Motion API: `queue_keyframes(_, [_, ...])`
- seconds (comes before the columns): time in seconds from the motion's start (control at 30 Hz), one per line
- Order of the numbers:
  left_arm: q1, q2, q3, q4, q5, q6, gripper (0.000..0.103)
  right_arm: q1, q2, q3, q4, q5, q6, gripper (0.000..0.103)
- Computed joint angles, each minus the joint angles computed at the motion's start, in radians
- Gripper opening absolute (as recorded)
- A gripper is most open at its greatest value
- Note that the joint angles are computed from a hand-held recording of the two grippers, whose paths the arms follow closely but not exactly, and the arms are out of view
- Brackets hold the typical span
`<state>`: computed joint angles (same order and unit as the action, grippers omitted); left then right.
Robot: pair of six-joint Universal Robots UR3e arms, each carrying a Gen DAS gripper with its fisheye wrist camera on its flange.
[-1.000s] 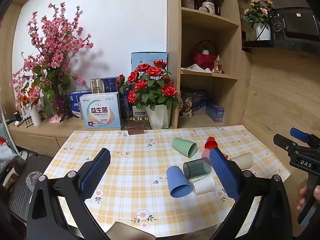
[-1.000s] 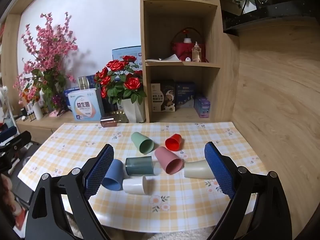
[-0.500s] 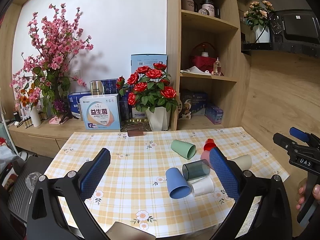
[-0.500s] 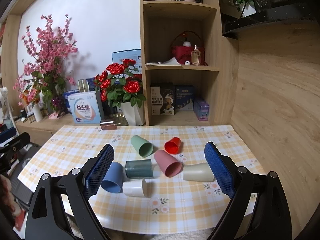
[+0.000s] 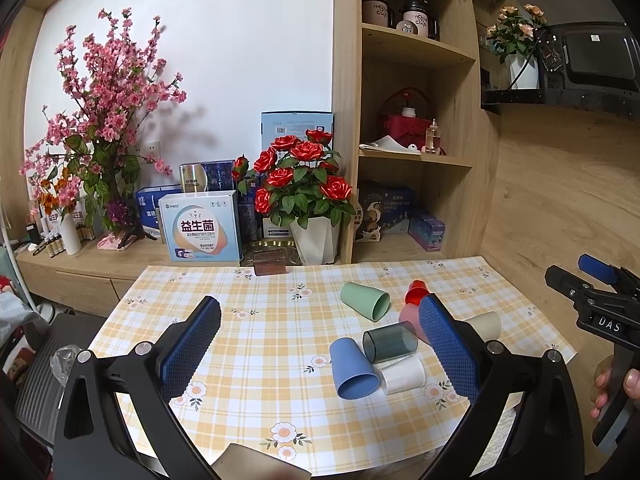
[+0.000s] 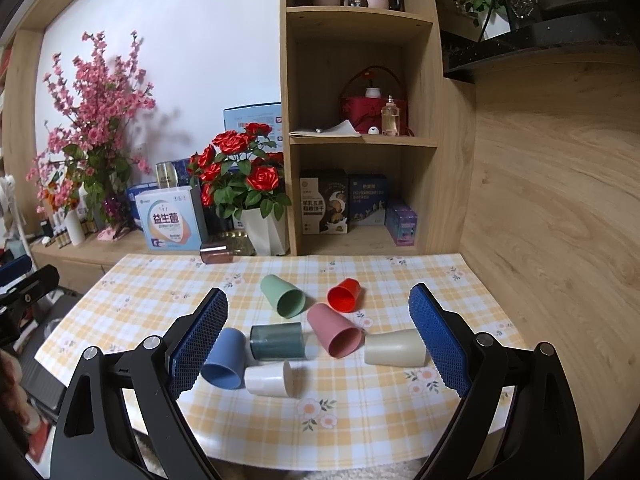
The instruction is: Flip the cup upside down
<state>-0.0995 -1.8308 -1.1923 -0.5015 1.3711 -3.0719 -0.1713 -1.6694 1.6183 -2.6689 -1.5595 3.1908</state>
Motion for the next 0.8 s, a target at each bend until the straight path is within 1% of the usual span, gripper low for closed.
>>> queue_keyframes(0.33, [-0.007,-0.001,0.025,-0.027,0.006,-0.007,0.097,-0.005,0.000,0.003,-0.003,0.005,-0.002,0.089])
queue_keyframes(0.8, [-0.006,-0.004,0.012,-0.014,0.004,-0.009,0.097,-0.002,-0.005,0.009,-0.003,0.003,-0.001,0.089])
